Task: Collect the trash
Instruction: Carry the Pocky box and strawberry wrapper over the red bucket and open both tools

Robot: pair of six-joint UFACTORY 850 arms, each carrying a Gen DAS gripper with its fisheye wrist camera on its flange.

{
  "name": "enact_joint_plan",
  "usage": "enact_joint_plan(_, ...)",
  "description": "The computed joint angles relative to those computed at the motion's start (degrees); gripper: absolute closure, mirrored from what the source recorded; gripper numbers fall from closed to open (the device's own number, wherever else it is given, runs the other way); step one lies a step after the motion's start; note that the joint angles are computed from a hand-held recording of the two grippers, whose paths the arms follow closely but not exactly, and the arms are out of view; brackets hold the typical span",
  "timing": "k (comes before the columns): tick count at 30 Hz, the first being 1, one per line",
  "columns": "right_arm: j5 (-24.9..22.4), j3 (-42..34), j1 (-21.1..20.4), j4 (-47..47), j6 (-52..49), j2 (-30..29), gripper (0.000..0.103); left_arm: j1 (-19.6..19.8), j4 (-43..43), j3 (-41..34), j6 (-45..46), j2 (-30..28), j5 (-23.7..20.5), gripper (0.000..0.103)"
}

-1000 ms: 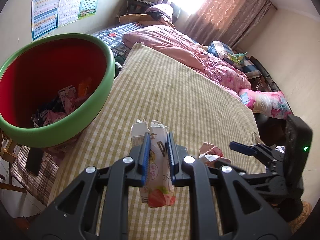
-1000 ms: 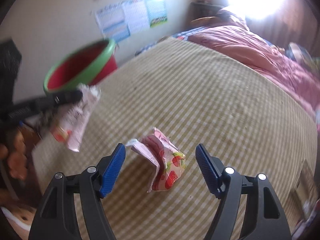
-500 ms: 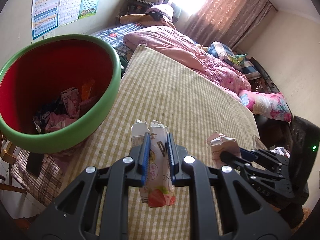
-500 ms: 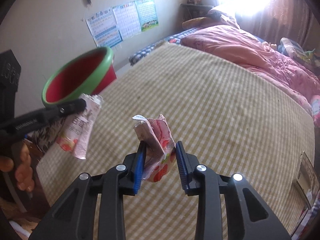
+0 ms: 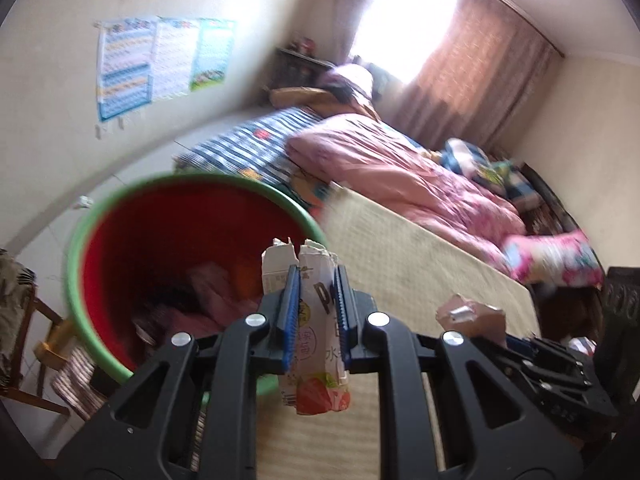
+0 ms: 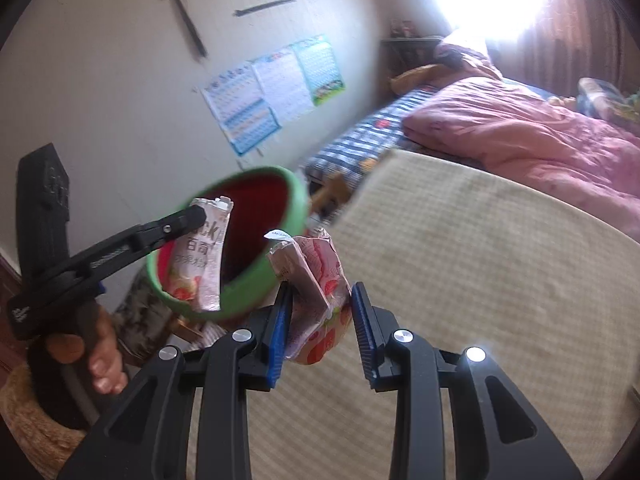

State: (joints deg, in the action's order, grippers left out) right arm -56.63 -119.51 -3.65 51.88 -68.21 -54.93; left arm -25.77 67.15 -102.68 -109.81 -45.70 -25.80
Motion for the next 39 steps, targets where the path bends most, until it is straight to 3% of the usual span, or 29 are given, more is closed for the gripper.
enact_joint_plan(7,-4.33,-7.98,5.08,2.41,5.37,-4.4,0.07,2.81,1.12,3.56,-0.57,1.99,-3.49,0.084)
enact_joint_plan(8,-4.39,-8.72,5.66,2.71,5.67,-4.71,0.069,3.15,1.44,4.14,-0.92,2.32,-3.66,0.069)
enact_joint_plan(9,-4.39,-9.17,6.07,2.88,5.86,-4.91,0.056,3.3,1.95,4.61,-1.69,2.55,-4.24,0.047)
enact_joint_plan(10,-4.09,-9.45,6.47,3.0,6.17,-4.91,0.049,3.28,3.94,5.64,-4.14,3.1,-4.88,0.041)
enact_joint_plan(11,-3.17,-8.4,6.61,3.97,5.56,-4.16,0.041,3.19,5.88,6.86,-6.33,3.81,-5.19,0.039)
enact_joint_plan(13,-1.56,-5.66,6.44,6.38,3.14,-2.29,0.038,3.19,6.79,7.87,-6.61,4.37,-5.44,0.036)
enact_joint_plan(16,2.19,-0.18,5.77,10.43,-1.34,1.23,0.025,2.64,8.68,8.37,-7.38,4.81,-6.77,0.026)
enact_joint_plan(18,4.19,2.98,5.06,13.51,-4.53,3.24,0.012,1.78,11.34,8.46,-9.29,5.09,-8.01,0.017)
enact_joint_plan(21,7.99,8.43,3.62,18.7,-11.28,6.73,0.006,-0.03,15.64,6.96,-11.71,4.46,-10.78,0.007)
enact_joint_plan(24,12.6,12.81,2.65,23.32,-17.41,9.49,0.006,-2.47,19.53,4.66,-13.07,3.05,-16.1,0.005)
enact_joint_plan(29,25.85,21.98,1.84,36.51,-33.48,14.77,0.006,-5.19,19.22,-1.41,-9.27,-0.67,-22.25,0.005)
enact_joint_plan(34,24.85,21.43,0.02,35.29,-32.04,14.31,0.006,-5.73,15.82,-4.55,-3.59,-2.08,-19.57,0.005)
enact_joint_plan(39,24.22,22.0,-1.06,36.92,-33.0,14.88,0.006,-6.81,16.41,-5.03,-4.3,-2.4,-22.45,0.005)
